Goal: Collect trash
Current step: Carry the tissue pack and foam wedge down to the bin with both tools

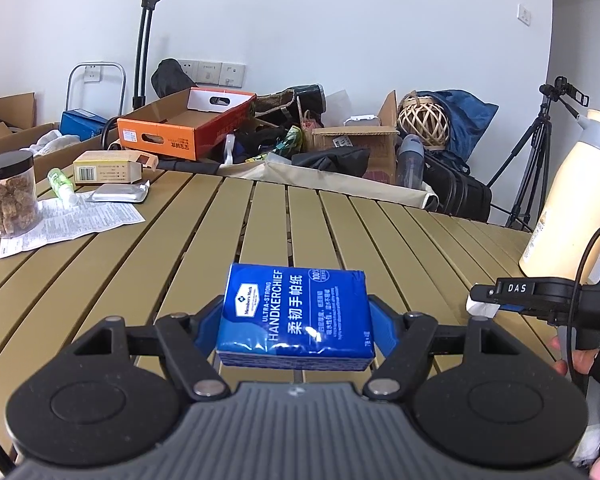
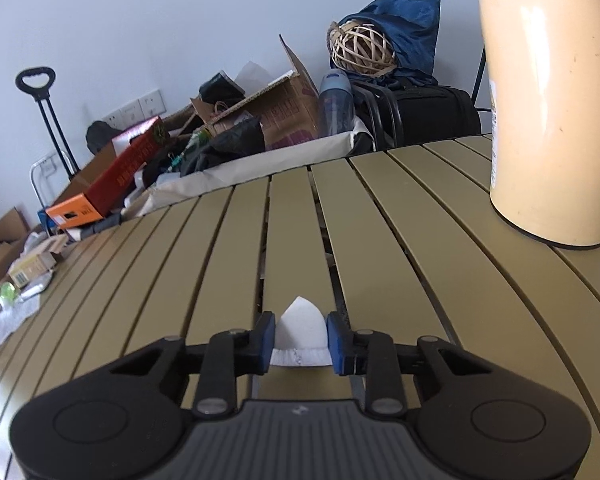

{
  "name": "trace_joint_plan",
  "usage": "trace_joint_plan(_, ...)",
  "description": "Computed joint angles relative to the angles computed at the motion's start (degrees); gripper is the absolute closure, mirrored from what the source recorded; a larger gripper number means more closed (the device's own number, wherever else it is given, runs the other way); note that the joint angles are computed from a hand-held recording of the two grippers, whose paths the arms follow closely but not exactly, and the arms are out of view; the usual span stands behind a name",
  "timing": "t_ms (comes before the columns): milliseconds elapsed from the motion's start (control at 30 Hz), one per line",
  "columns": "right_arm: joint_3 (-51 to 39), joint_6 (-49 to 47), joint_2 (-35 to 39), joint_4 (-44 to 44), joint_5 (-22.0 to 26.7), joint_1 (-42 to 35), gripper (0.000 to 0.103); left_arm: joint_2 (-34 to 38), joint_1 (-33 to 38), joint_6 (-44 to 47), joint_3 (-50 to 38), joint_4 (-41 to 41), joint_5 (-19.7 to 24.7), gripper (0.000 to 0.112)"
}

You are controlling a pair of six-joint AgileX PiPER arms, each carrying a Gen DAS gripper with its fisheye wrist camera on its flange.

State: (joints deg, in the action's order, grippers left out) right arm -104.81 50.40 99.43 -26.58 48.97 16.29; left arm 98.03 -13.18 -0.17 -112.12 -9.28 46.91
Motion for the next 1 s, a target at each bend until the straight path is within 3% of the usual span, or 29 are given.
trace_joint_plan(400, 7.2, 6.5, -10.4, -6.8, -1.0, 6.6, 0.079, -9.7, 3.5, 2.3, 9.0, -4.1, 1.1, 0.039)
trace_joint_plan(667, 10.5, 14.3, -16.3, -17.4, 4.6, 18.5, 0.08, -17.0, 7.5, 6.3, 14.2, -7.4, 3.7, 0.039)
trace_joint_plan(1000, 14.6, 22.9, -20.4, -29.4, 16.1, 37.9, 0.08, -25.3, 10.9, 11.3, 19.5, -11.2, 7.2, 0.039)
